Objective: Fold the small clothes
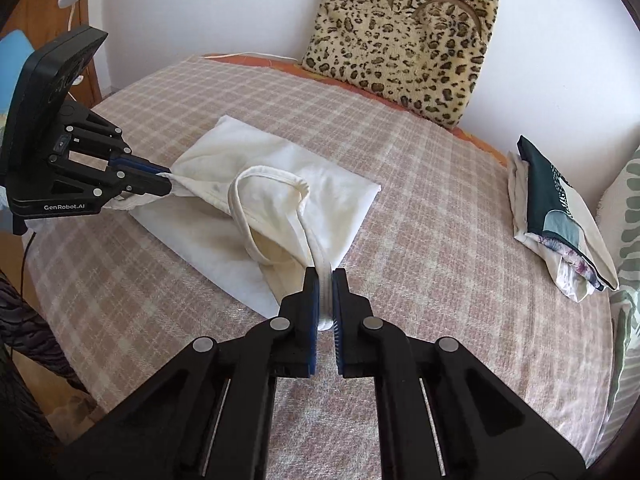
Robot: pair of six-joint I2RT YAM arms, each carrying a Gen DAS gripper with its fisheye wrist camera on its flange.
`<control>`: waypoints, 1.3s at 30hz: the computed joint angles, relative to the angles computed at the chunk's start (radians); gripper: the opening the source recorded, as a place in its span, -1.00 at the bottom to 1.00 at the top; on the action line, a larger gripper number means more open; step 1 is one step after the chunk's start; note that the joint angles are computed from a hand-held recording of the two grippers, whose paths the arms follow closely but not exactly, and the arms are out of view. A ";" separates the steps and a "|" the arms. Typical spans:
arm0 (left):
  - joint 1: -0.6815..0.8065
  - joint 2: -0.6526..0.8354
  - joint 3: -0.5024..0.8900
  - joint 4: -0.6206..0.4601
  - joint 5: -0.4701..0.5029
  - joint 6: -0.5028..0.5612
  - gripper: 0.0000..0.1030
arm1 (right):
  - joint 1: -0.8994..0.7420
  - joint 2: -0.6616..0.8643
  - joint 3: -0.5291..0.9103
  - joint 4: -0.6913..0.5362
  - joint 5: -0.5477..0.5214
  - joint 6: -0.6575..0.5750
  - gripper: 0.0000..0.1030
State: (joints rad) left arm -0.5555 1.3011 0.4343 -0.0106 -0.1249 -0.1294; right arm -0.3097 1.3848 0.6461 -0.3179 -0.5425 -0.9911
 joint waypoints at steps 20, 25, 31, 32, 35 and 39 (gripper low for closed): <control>0.119 -0.091 0.043 0.005 0.167 -0.072 -0.78 | 0.042 0.169 0.244 -0.260 -0.181 0.154 -0.70; 0.105 0.150 0.118 0.103 0.181 -0.086 -0.78 | 0.184 0.219 0.208 -0.128 -0.096 0.286 -0.74; 0.093 0.285 0.115 0.149 0.166 -0.066 -0.74 | 0.254 0.320 0.180 -0.039 0.062 0.294 -0.75; 0.093 0.270 0.103 0.143 0.164 -0.059 -0.74 | 0.254 0.337 0.174 -0.025 0.092 0.281 -0.81; 0.105 0.206 0.071 0.116 0.164 -0.050 -0.74 | 0.220 0.315 0.169 -0.063 0.080 0.226 -0.82; 0.125 0.152 0.055 0.135 0.192 -0.066 -0.74 | 0.139 0.279 0.222 -0.210 -0.062 0.158 -0.82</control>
State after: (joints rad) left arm -0.4306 1.4530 0.4895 0.1240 0.0668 -0.1956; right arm -0.1703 1.6643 0.8679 -0.5276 -0.6044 -0.8327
